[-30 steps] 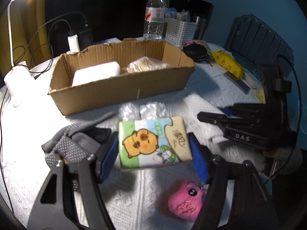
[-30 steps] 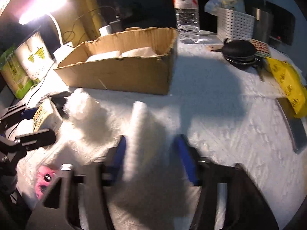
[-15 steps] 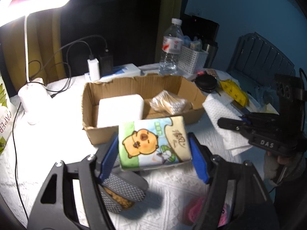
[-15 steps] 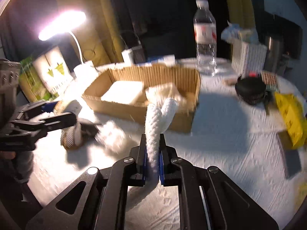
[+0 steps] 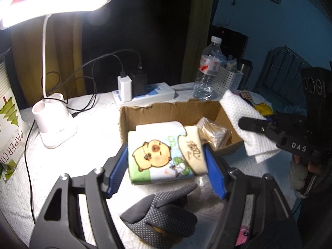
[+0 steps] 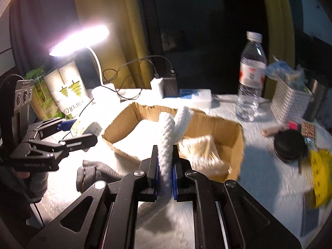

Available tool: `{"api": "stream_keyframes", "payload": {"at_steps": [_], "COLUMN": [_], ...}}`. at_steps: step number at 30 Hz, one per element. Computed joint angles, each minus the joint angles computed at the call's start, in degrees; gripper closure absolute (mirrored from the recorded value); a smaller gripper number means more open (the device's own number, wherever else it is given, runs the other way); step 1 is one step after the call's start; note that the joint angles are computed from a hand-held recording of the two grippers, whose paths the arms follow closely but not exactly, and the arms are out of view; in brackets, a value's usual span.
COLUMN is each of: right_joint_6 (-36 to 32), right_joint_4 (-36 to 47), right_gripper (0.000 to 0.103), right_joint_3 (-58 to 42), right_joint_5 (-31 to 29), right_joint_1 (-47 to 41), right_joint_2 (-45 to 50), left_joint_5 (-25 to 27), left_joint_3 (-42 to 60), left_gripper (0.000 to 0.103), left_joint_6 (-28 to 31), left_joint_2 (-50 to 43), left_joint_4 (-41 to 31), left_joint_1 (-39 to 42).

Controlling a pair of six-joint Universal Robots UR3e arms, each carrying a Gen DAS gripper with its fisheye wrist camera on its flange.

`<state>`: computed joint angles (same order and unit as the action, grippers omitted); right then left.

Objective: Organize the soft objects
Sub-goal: 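Place the tissue pack in the box with the left gripper while the right drops the towel in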

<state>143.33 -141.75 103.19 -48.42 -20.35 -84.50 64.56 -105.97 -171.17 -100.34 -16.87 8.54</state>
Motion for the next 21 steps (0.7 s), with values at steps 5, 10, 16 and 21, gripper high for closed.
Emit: {"api": "stream_keyframes", "payload": {"at_steps": [5, 10, 16, 21], "right_joint_6": [3.66, 5.48, 6.93, 8.24], "right_joint_4": [-1.88, -1.78, -1.20, -0.85], "right_gripper": [0.092, 0.092, 0.092, 0.092], "right_joint_3": [-7.70, -15.37, -21.39, -24.11], "right_joint_5": [-0.25, -0.47, -2.02, -3.77], "right_joint_1": [4.61, 8.12, 11.09, 12.55], "right_joint_2": [6.94, 13.06, 18.34, 21.19], "left_joint_5": [-0.27, -0.88, 0.63, 0.21], "left_joint_3": [4.30, 8.65, 9.97, 6.50], "left_gripper": [0.033, 0.032, 0.018, 0.016], "left_joint_6": [-0.84, -2.61, -4.55, -4.17], "left_joint_2": [-4.39, -9.35, -11.66, -9.25], "left_joint_4": [-0.05, 0.12, 1.02, 2.80], "left_joint_1": [0.37, 0.38, 0.24, 1.93]}}
